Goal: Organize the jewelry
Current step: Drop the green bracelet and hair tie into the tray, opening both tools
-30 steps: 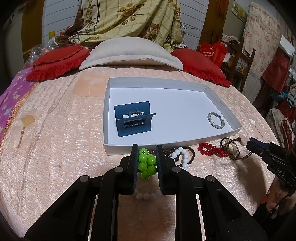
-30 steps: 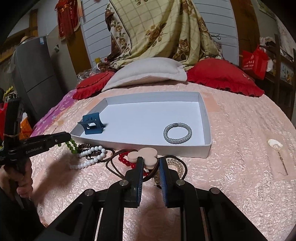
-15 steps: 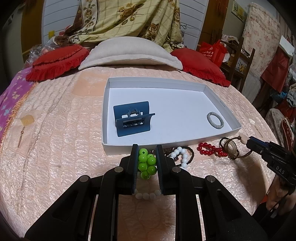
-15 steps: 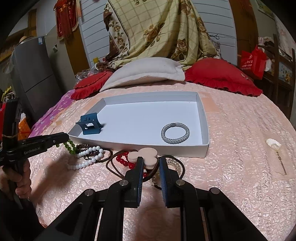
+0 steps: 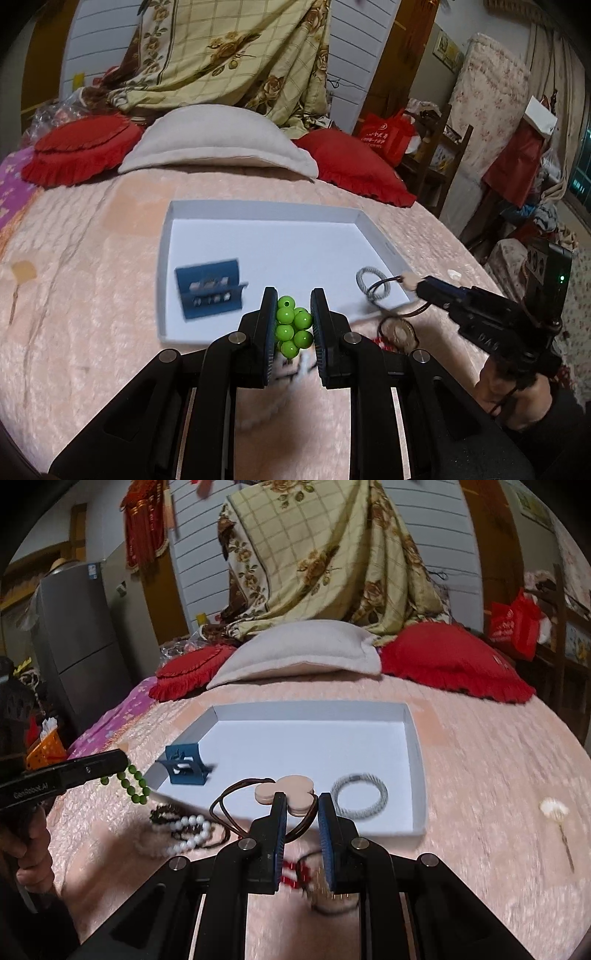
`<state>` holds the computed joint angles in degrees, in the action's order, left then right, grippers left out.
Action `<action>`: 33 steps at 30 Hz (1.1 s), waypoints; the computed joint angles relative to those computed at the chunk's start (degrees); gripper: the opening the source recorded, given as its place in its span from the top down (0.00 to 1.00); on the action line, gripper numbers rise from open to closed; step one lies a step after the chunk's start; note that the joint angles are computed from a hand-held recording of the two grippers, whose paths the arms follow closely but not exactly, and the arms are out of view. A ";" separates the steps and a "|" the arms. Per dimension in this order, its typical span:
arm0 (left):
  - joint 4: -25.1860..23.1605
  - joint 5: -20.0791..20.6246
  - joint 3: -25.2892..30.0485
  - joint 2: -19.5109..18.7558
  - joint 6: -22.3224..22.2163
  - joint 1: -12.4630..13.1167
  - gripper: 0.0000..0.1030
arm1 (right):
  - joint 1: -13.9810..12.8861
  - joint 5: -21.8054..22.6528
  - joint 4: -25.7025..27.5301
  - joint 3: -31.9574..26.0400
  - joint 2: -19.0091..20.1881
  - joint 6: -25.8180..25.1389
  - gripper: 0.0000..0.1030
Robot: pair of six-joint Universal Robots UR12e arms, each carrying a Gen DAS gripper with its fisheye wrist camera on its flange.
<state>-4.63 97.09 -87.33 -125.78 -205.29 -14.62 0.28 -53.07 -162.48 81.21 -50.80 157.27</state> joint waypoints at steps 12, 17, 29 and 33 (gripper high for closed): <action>-11.36 -0.89 15.23 -9.15 0.16 0.92 0.84 | 1.86 -5.07 5.41 -12.19 7.14 6.12 0.85; -14.18 0.00 17.70 -10.64 -3.22 1.62 0.84 | 2.72 -8.61 8.34 -17.34 10.19 8.34 0.85; -19.72 6.13 21.42 -12.62 -5.59 1.44 0.84 | 3.28 -13.07 15.19 -23.84 13.63 11.36 0.85; -20.43 7.62 21.07 -12.39 -6.09 1.39 0.79 | 3.33 -13.08 16.96 -24.26 13.72 10.90 0.75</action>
